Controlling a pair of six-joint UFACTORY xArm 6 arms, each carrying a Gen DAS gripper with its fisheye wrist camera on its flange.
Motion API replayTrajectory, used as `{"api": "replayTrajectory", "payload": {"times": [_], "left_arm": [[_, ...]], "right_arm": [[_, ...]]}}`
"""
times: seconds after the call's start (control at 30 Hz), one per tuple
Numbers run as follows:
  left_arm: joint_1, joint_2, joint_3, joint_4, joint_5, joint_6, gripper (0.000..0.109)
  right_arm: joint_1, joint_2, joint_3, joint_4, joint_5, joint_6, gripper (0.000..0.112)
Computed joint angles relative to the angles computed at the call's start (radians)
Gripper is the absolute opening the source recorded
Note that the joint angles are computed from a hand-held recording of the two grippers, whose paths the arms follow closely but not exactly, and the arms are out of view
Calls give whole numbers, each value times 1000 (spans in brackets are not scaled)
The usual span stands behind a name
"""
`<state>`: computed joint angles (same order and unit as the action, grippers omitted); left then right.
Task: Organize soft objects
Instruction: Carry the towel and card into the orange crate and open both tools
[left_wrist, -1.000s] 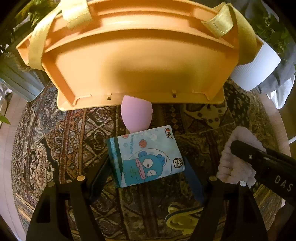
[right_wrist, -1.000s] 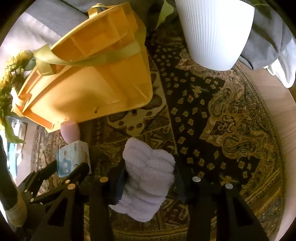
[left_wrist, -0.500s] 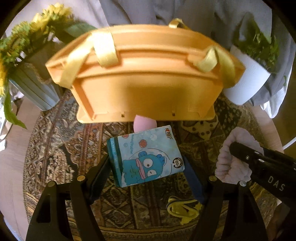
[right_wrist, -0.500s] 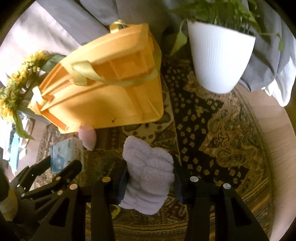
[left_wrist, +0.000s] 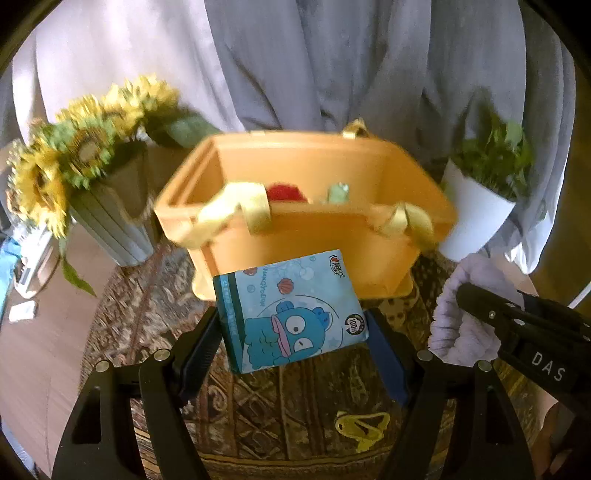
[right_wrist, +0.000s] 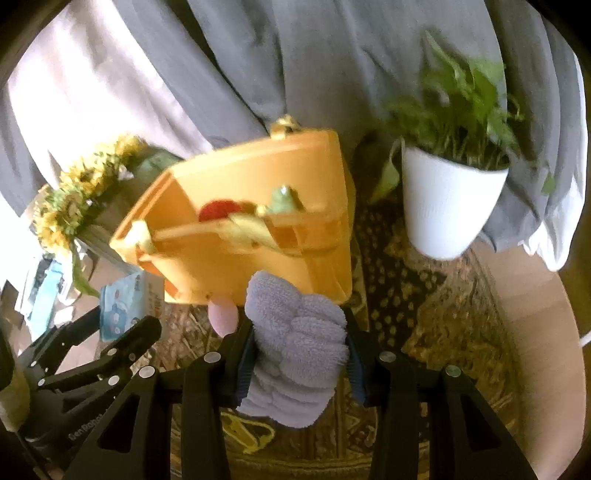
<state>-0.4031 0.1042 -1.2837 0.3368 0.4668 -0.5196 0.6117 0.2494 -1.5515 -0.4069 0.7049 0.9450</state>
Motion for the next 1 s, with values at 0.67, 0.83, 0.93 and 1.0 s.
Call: {"api": "replayTrajectory", "payload": {"times": [0.67,0.83,0.93,1.0], "left_arm": [[38,-63,-38,161,-83,-96,77],[49,-47,-79,203,-93,-114,77],[55,-31,-109,226,-96,-121,77],[58,-21,-129,234,-97,-120,77]], "right_arm": [[5,46,-172,-166,-44,37,43],[2,76,-231,-184,-45,20,43],[-1,101,-275,-191,-45,5,43],[-3,117,-301,-197,-42,-1,43]]}}
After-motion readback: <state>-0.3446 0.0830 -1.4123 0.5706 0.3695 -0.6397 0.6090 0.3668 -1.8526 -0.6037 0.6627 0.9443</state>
